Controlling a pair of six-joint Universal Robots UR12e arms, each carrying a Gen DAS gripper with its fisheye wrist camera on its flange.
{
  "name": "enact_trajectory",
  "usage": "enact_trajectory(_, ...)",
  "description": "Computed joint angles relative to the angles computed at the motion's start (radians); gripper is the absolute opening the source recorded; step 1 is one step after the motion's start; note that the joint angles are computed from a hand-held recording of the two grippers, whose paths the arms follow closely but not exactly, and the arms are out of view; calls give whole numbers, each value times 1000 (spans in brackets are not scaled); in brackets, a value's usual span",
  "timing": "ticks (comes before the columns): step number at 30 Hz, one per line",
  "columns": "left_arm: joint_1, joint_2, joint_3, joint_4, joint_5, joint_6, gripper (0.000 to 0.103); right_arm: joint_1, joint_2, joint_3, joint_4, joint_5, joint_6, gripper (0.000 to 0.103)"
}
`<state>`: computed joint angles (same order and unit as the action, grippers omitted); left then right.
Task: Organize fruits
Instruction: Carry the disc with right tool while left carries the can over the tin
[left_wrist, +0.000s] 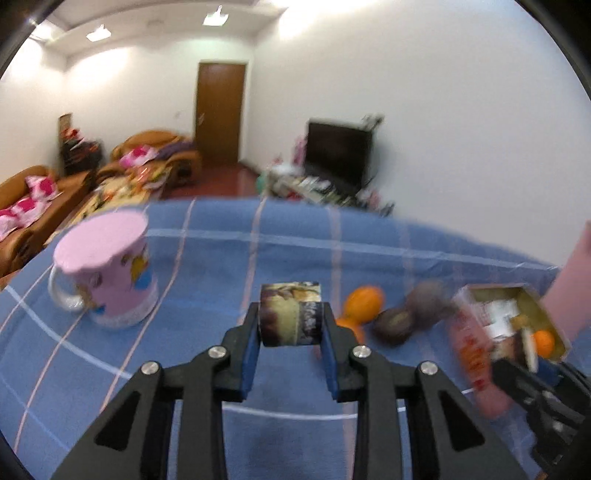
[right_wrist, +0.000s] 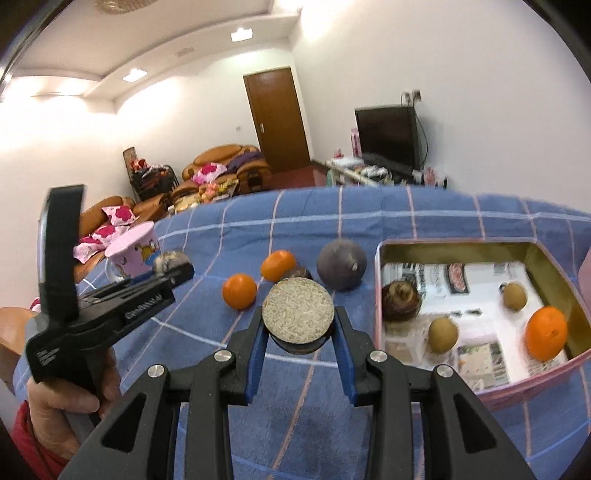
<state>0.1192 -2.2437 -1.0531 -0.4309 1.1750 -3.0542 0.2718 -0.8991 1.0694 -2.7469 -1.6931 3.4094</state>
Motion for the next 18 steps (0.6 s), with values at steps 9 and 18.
enact_trajectory(9, 4, 15, -41, 114, -138, 38, 31, 17, -10, 30, -112, -123, -127, 36)
enact_trajectory(18, -28, 43, -93, 140, -49, 82, 32, -12, -46, 88, -101, -117, -126, 36)
